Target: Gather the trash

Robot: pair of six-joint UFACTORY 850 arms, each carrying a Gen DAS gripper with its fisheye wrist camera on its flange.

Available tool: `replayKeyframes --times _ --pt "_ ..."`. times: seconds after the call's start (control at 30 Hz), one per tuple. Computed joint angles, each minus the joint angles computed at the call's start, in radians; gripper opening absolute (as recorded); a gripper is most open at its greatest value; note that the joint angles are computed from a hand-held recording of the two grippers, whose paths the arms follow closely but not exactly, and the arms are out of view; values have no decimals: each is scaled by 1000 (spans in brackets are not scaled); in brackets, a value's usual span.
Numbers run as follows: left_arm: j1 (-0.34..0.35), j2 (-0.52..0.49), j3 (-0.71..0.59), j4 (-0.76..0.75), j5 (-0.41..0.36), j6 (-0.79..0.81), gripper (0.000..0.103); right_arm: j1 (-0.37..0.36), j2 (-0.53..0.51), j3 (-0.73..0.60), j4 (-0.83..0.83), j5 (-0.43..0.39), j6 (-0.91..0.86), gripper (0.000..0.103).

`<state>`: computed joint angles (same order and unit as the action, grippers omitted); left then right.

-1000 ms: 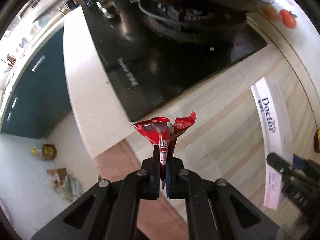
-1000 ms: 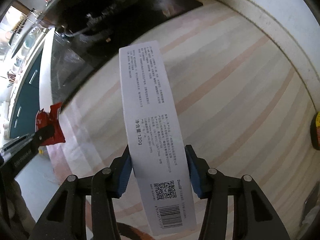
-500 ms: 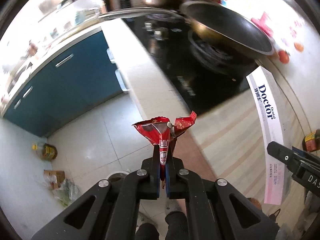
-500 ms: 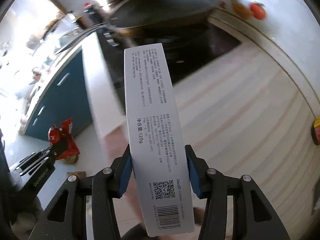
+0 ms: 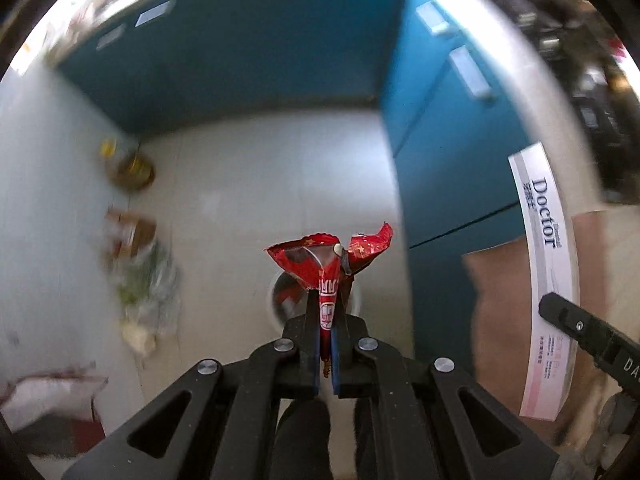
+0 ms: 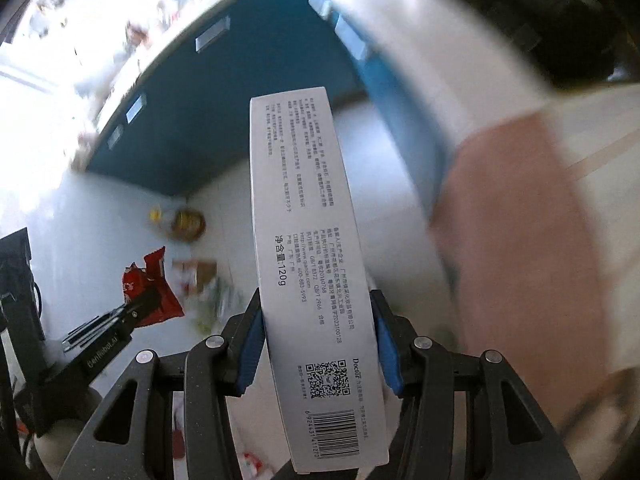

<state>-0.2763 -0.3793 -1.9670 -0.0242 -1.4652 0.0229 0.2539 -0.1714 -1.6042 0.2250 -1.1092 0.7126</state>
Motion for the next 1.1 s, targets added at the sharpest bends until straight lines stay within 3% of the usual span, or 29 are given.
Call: replayKeyframes --times 0.17,0.33,0.53,0.7,0.77,0.8,0.83,0.97,1.1 --pt "75 32 316 21 139 -1 1 59 -97 150 159 109 -66 51" --pt "115 -39 522 14 285 1 2 94 -268 254 360 206 -223 51" --pt "141 -184 618 -8 405 29 5 114 -492 269 496 254 -403 51" --pt "144 -230 641 -15 451 37 8 114 -621 227 529 219 -482 54" --pt "149 -215 653 -18 467 41 34 99 -658 190 503 210 -484 77" --pt "149 -212 652 -18 468 41 84 101 -655 190 482 214 -472 87" --pt "149 -205 657 -19 471 46 103 102 -656 189 471 222 -463 88" --pt "143 -175 670 1 494 21 103 102 -616 207 366 233 -389 88" --pt "144 -145 675 39 504 -18 103 120 -595 173 175 220 -282 99"
